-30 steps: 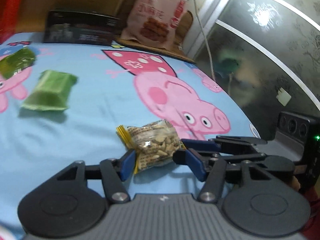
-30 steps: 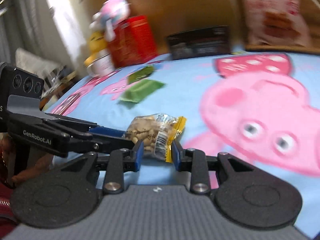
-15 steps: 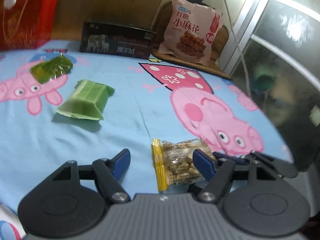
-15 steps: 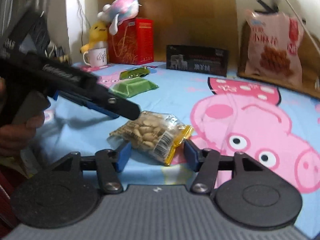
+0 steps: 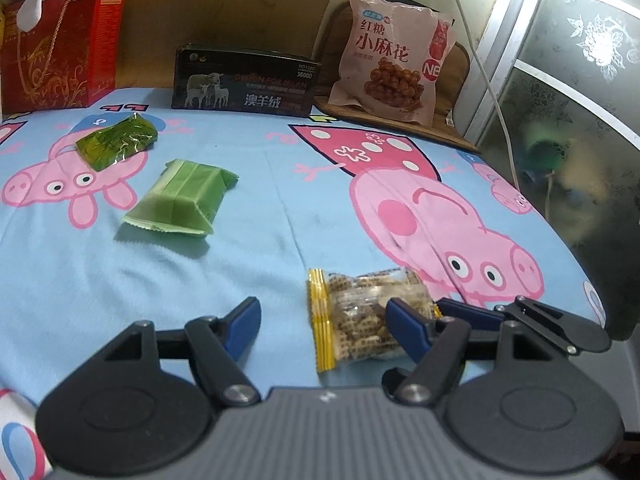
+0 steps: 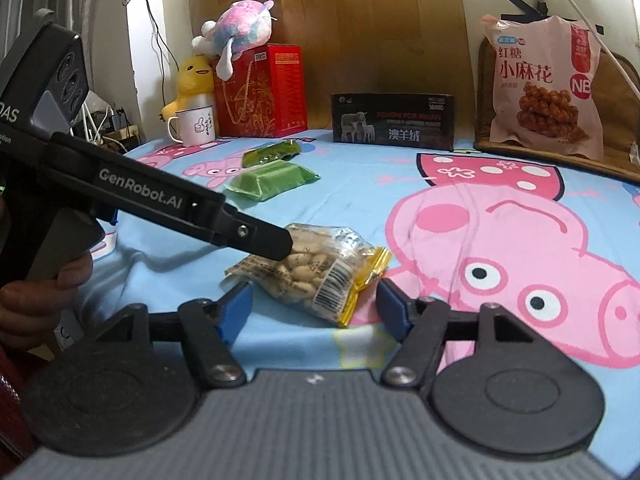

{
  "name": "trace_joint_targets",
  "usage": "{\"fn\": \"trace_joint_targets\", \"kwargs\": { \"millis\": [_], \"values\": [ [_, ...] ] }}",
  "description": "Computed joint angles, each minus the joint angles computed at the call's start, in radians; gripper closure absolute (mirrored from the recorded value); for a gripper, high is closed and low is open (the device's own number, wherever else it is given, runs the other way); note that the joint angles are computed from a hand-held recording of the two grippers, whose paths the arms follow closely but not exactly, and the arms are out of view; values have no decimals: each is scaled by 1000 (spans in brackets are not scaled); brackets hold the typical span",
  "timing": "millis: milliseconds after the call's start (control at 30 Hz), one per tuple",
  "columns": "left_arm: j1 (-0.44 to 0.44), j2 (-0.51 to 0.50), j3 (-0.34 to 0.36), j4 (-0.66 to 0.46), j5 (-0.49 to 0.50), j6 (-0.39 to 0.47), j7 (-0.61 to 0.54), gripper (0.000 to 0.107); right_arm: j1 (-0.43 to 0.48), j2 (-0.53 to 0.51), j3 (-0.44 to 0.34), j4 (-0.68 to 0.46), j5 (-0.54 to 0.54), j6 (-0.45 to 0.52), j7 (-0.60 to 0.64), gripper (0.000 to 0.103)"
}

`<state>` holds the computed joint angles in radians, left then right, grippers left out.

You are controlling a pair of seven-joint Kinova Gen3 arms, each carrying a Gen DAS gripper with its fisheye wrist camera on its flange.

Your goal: Organize snacks

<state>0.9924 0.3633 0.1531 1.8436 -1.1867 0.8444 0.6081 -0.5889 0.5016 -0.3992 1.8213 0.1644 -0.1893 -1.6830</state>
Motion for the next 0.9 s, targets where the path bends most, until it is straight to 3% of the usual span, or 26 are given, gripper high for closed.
{"fn": "trace_joint_targets", "kwargs": {
  "millis": [200, 333, 367, 733, 900],
  "values": [
    [-1, -2, 0, 3, -3, -4, 4, 36, -2, -2, 2, 4, -4, -5, -6, 28],
    [-2, -8, -1, 18, -21, -16, 29, 36, 107, 30, -126, 6, 71, -13, -43, 2],
    [-2, -9, -1, 22, -26, -18, 36, 36, 123, 35, -145, 9, 90, -20, -55, 0],
    [-10, -14, 11, 40, -63, -33, 77, 27, 134, 41, -141, 36, 170, -87, -156, 0],
    [-14, -22, 15, 60, -87, -44, 109, 22, 71, 22, -76, 25, 152, -63, -150, 0]
  ]
}}
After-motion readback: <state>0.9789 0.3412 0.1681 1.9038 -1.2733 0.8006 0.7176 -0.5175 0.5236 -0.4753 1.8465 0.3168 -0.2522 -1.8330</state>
